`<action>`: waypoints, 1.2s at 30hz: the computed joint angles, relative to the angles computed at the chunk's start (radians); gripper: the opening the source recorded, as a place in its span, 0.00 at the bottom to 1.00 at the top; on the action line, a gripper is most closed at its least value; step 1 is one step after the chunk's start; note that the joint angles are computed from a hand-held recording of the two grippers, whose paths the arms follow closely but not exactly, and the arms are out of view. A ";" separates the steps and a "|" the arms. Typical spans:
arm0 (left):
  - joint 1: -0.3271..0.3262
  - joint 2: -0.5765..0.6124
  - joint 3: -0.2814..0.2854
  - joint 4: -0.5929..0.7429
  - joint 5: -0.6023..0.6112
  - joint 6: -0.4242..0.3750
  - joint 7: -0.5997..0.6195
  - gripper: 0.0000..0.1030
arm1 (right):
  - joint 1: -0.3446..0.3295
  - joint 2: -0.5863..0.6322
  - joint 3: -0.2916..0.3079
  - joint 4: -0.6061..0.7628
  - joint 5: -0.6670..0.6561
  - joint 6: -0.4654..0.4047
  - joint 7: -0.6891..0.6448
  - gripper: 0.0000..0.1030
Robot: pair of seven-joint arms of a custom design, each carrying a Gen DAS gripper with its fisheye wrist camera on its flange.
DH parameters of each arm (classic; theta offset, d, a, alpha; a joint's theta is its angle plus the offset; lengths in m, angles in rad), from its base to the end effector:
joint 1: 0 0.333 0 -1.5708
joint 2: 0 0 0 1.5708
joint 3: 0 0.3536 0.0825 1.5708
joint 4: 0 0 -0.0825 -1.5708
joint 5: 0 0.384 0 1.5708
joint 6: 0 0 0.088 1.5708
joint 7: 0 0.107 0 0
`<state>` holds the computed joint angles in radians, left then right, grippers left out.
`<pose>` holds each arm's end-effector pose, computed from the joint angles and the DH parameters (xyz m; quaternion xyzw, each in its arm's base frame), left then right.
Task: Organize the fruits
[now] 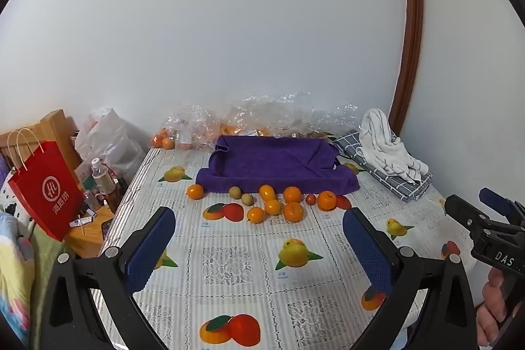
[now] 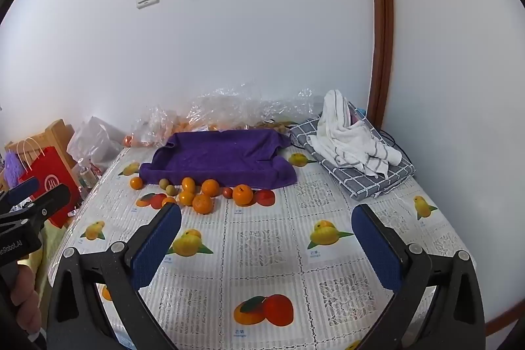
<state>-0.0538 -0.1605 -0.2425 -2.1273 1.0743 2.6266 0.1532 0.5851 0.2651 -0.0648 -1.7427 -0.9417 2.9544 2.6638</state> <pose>0.5105 -0.1859 0.5776 -0.7094 0.5157 -0.2970 0.3776 0.5620 0.3900 0.5483 -0.6965 0.5204 -0.2760 0.4097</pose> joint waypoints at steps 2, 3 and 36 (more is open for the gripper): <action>-0.010 0.010 0.011 0.012 -0.075 -0.001 0.059 1.00 | -0.012 -0.005 0.018 -0.006 0.036 -0.014 -0.036 0.99; -0.009 0.012 0.012 0.013 -0.080 0.003 0.064 1.00 | -0.010 -0.006 0.015 -0.007 0.033 -0.011 -0.035 0.99; -0.004 -0.006 -0.004 -0.012 -0.019 -0.014 0.015 1.00 | 0.004 -0.007 -0.007 -0.027 0.033 0.020 -0.030 0.99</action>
<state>-0.0582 -0.1662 -0.2462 -2.1392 1.0556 2.6125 0.1677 0.5890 0.2576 -0.0714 -1.7693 -0.9084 2.9742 2.6343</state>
